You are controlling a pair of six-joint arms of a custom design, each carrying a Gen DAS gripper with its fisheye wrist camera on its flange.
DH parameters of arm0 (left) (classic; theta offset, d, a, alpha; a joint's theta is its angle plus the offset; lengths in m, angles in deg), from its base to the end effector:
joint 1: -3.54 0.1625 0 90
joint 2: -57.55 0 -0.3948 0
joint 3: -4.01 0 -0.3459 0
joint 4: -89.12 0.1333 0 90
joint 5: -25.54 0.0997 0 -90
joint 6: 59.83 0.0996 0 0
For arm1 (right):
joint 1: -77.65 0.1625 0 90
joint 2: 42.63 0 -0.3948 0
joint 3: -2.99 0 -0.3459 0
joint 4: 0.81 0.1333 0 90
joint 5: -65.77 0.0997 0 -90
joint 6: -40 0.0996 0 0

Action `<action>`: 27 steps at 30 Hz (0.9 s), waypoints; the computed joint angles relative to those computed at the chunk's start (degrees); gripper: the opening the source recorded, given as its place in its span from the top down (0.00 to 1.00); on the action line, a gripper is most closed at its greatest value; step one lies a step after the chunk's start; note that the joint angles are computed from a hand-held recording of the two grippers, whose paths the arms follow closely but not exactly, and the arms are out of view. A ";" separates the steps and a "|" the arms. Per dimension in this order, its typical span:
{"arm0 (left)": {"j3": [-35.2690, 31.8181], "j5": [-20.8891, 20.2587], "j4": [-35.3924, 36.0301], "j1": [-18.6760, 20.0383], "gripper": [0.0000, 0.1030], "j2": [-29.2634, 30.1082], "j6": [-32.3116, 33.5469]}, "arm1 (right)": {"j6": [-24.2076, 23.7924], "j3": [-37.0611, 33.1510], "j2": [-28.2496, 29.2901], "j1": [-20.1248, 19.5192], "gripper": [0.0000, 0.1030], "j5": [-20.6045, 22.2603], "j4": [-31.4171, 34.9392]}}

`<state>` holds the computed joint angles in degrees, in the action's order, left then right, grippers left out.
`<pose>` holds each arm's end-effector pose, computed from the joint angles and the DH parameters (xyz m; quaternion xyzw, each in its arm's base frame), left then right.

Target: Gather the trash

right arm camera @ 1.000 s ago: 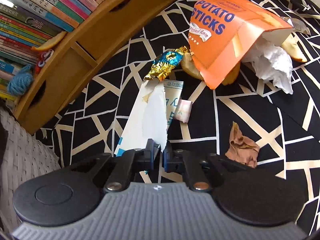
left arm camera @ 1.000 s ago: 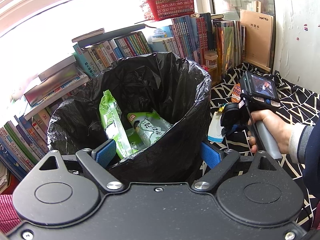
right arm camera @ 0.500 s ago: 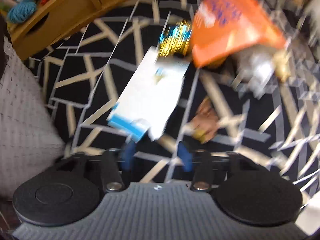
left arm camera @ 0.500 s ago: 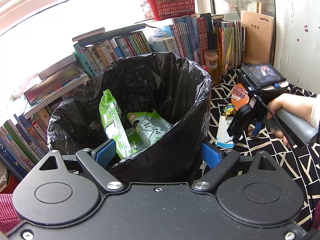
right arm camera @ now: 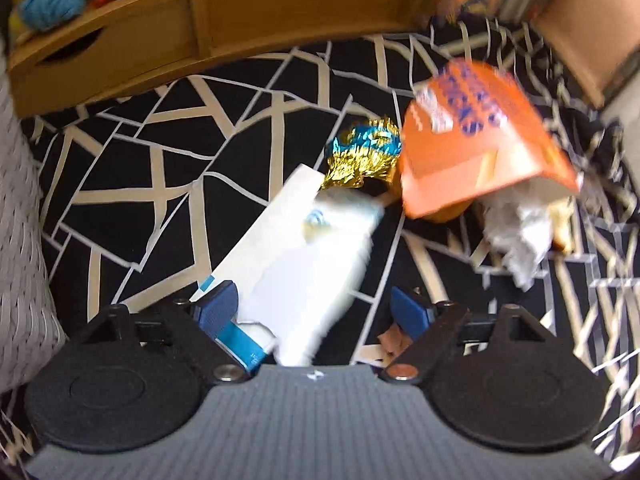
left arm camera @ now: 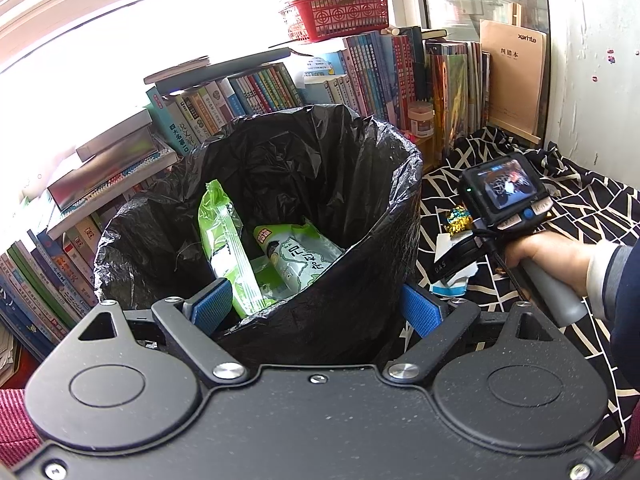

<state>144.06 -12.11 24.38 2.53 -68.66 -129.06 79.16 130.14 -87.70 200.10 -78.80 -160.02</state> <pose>-0.1454 -0.2096 0.2882 0.3047 0.8026 -0.3580 0.3672 0.2644 -0.3187 0.0209 -0.0004 -0.8846 0.1857 0.4277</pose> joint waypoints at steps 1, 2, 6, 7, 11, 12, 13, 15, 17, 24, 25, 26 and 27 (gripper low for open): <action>-0.02 0.05 0.05 0.02 0.13 0.07 -0.07 | -0.44 0.80 0.12 -0.38 0.13 0.35 -2.72; -0.03 0.10 0.09 0.03 0.13 0.16 -0.14 | -0.63 1.13 0.35 -0.80 0.13 0.62 -4.11; -0.01 0.13 0.04 0.02 0.13 0.29 -0.16 | -2.39 2.05 0.43 -1.17 0.22 1.66 -7.50; 0.00 0.13 0.01 0.01 0.13 0.33 -0.14 | -2.43 2.11 0.19 -0.92 0.24 1.94 -7.39; -0.01 0.14 -0.02 0.02 0.13 0.38 -0.14 | -1.15 0.42 0.55 1.10 0.41 -0.13 -2.70; -0.01 0.09 -0.04 -0.01 0.13 0.39 -0.20 | -0.65 -0.05 0.62 1.38 0.42 -0.71 -1.37; -0.01 0.11 -0.06 0.01 0.13 0.36 -0.12 | -0.27 -0.23 0.26 1.63 0.42 -0.94 -0.25; 0.00 0.12 -0.09 0.03 0.13 0.35 -0.07 | 1.11 -0.23 -0.38 1.69 0.43 -1.22 1.11; 0.00 0.10 -0.14 0.03 0.13 0.39 -0.07 | 3.23 -0.27 -1.32 1.75 0.43 -1.00 2.70; 0.07 0.00 -0.05 -0.10 0.13 0.32 -0.29 | 13.54 -1.99 -3.89 0.68 0.40 -3.18 17.18; 0.06 0.01 -0.02 -0.09 0.13 0.31 -0.30 | 14.98 -2.02 -4.15 0.37 0.39 -3.65 18.67; 0.03 0.04 0.00 -0.05 0.13 0.30 -0.27 | 16.32 -2.21 -4.39 0.27 0.39 -3.99 20.32; 0.03 0.04 0.00 -0.04 0.13 0.29 -0.23 | 16.78 -2.09 -4.63 0.27 0.39 -4.30 20.58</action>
<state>144.09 -12.07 24.38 2.48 -68.37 -129.29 95.94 128.05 -92.33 200.37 -83.10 -139.44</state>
